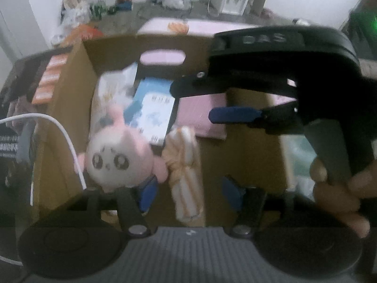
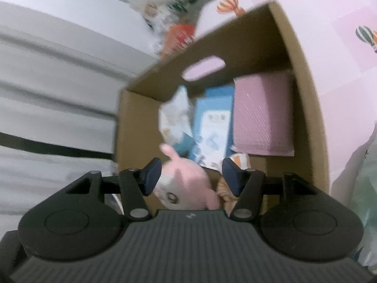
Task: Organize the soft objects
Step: 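Open the right tool to release the towel roll and withdraw, then grasp the gold packet from the pile with the right tool, then lift the gold packet with the right tool toward the cardboard box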
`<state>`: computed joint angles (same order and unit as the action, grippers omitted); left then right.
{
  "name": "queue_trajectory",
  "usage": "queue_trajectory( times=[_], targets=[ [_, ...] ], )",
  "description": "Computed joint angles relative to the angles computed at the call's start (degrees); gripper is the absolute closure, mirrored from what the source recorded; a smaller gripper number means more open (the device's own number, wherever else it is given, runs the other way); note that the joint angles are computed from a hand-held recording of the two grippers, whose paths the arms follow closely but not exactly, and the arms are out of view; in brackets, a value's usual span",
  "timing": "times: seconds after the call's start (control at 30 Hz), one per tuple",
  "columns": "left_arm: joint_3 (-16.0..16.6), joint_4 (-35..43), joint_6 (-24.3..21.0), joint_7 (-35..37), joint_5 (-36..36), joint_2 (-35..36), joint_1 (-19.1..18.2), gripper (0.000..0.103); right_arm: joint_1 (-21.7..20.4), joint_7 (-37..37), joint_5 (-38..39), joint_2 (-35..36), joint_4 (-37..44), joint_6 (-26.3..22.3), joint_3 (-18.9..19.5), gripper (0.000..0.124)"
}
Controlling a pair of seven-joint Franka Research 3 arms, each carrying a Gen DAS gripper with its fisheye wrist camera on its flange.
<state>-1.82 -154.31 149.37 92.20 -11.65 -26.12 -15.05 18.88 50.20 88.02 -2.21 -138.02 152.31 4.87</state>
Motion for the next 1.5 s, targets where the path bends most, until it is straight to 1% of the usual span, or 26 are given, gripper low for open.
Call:
queue_trajectory(
  times=[0.1,0.17,0.2,0.3,0.37,0.47,0.6,0.63,0.7,0.77,0.87,0.93,1.0,1.07,1.23,1.37,1.4,1.43,1.5],
  targets=[
    [-0.8,1.5,1.0,-0.9,-0.5,0.1,-1.0,0.038,-1.5,-4.7,5.9,-3.7,-2.2,-3.5,-1.9,0.063],
    [-1.4,2.7,1.6,-1.5,-1.0,0.5,-2.1,0.037,-2.7,-6.8,8.1,-6.4,-4.0,-5.0,-3.1,0.06],
    [-1.8,3.6,1.8,-1.8,-1.3,1.0,-2.8,0.036,-3.2,-5.8,7.8,-7.9,-4.9,-4.4,-3.5,0.057],
    [-2.7,5.9,3.0,-1.8,-2.9,2.7,-5.5,0.032,-5.8,-7.4,8.1,-12.9,-8.2,-5.4,-6.0,0.053],
    [-3.7,7.8,4.6,-2.0,-4.0,5.1,-7.3,0.031,-7.8,-7.7,7.0,-15.9,-10.1,-4.8,-7.6,0.05],
    [-5.6,11.7,6.5,-2.0,-5.7,9.9,-9.8,0.03,-11.4,-5.9,1.6,-19.5,-12.3,-1.8,-9.6,0.05],
    [-8.6,18.1,9.6,-1.0,-9.0,17.8,-12.2,0.03,-16.6,-4.8,-4.8,-21.1,-14.0,1.3,-13.7,0.049],
    [-9.3,20.0,10.4,0.3,-11.0,20.1,-12.8,0.03,-17.8,-5.0,-6.0,-20.7,-14.0,1.7,-14.7,0.049],
    [-11.3,23.9,10.2,1.2,-12.7,24.6,-12.5,0.031,-20.0,-5.0,-9.0,-19.1,-13.7,2.3,-16.4,0.049],
    [-13.5,28.0,9.8,2.4,-14.0,29.3,-12.0,0.031,-22.1,-6.4,-10.4,-16.6,-13.0,0.7,-18.8,0.049],
    [-16.0,32.6,9.6,0.5,-10.9,34.8,-11.2,0.031,-24.7,-8.4,-11.3,-10.8,-10.3,-3.5,-20.6,0.052],
    [-16.3,35.5,8.9,-3.5,-5.6,38.1,-11.6,0.031,-26.4,-9.8,-11.0,-6.4,-8.1,-7.0,-20.7,0.055],
    [-16.1,38.7,8.2,-7.5,-0.5,41.7,-12.4,0.031,-28.1,-11.7,-10.5,-2.5,-6.3,-10.0,-20.4,0.06],
    [-16.2,41.1,7.9,-10.9,3.1,44.3,-12.9,0.031,-29.4,-11.8,-10.3,1.2,-3.7,-12.5,-19.1,0.065],
    [-17.8,45.4,6.0,-16.7,7.7,48.6,-11.7,0.033,-32.6,-12.1,-11.3,7.2,0.7,-16.8,-16.5,0.072],
    [-19.4,47.0,5.4,-19.5,9.6,50.5,-10.3,0.044,-34.0,-11.3,-12.7,9.8,2.7,-18.6,-15.1,0.08],
    [-19.7,47.3,5.7,-19.9,9.9,50.9,-10.1,0.047,-34.4,-11.4,-12.6,10.3,3.1,-19.1,-14.9,0.084],
    [-20.2,47.3,5.9,-20.1,10.0,51.1,-9.7,0.049,-34.6,-11.1,-12.8,10.7,3.5,-19.4,-14.7,0.084],
    [-19.8,47.4,6.0,-21.7,11.5,51.3,-10.1,0.05,-35.0,-11.0,-13.0,11.1,3.9,-19.7,-14.4,0.086]
  ],
)
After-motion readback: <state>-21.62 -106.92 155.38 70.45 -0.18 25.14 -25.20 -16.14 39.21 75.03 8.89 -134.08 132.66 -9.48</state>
